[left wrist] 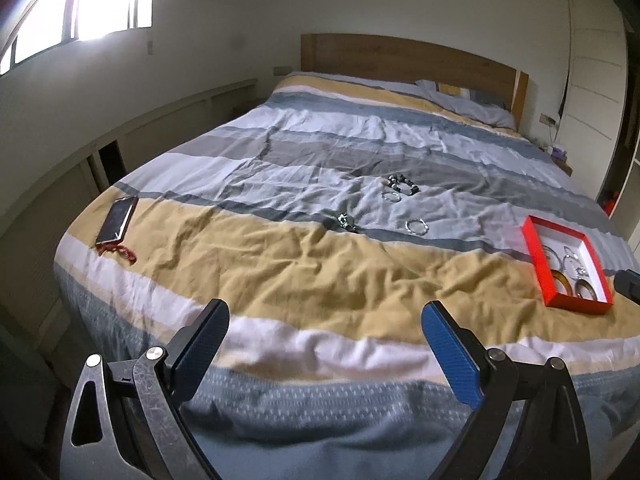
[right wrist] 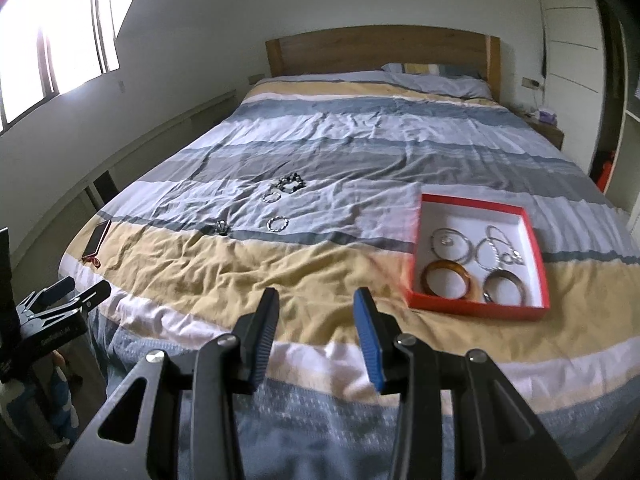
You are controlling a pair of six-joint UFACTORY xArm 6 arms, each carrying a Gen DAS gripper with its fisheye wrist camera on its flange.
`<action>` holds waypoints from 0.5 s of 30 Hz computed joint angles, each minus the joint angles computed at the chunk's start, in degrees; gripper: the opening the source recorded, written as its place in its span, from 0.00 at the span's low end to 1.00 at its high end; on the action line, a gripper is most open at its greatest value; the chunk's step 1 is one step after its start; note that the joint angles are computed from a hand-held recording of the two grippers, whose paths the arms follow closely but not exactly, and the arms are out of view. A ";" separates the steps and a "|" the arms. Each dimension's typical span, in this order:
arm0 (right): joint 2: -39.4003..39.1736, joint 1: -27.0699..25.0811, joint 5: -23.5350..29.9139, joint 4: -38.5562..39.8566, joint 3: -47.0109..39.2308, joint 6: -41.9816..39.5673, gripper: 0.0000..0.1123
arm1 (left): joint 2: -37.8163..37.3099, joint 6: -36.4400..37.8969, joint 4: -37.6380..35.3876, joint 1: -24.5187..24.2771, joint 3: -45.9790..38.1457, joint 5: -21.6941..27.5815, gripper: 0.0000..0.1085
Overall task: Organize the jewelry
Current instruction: 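Move both tools back toward the remaining jewelry on the duvet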
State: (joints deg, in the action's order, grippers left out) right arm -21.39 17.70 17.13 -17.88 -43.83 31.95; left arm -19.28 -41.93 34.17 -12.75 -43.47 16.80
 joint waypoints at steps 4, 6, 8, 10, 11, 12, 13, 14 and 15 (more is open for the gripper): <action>9.60 -1.31 -3.49 9.01 -6.10 -9.24 0.33 | 8.55 3.98 -3.47 0.77 -6.94 -1.54 0.83; 13.89 -1.75 -4.92 14.22 -9.04 -14.01 0.33 | 13.00 6.67 -6.34 0.97 -10.58 -2.40 0.76; 20.05 -2.52 -6.36 20.65 -13.83 -20.48 0.33 | 19.59 9.82 -9.72 0.95 -16.72 -2.79 0.71; 25.52 -3.23 -6.68 25.92 -18.85 -26.22 0.33 | 25.61 12.45 -12.17 0.84 -22.69 -3.29 0.67; 28.99 -3.64 -6.51 29.63 -22.38 -30.34 0.33 | 28.78 13.65 -13.25 0.77 -26.05 -3.45 0.63; 31.29 -3.85 -6.31 31.80 -24.87 -32.79 0.33 | 32.06 15.55 -15.25 0.67 -29.56 -3.73 0.60; 35.50 -4.31 -5.73 35.75 -29.60 -37.41 0.33 | 36.04 18.82 -18.95 0.44 -33.90 -3.99 0.58; 38.61 -4.74 -4.93 37.70 -33.33 -39.80 0.33 | 39.41 21.60 -22.07 0.21 -37.87 -3.61 0.56; 41.04 -5.06 -4.27 38.56 -36.29 -40.88 0.33 | 43.18 24.60 -25.60 -0.12 -42.54 -2.70 0.54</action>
State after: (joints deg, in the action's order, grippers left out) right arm 19.65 12.64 12.87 20.68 -80.12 -8.93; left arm 23.90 -17.33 8.58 -12.87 -86.02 14.10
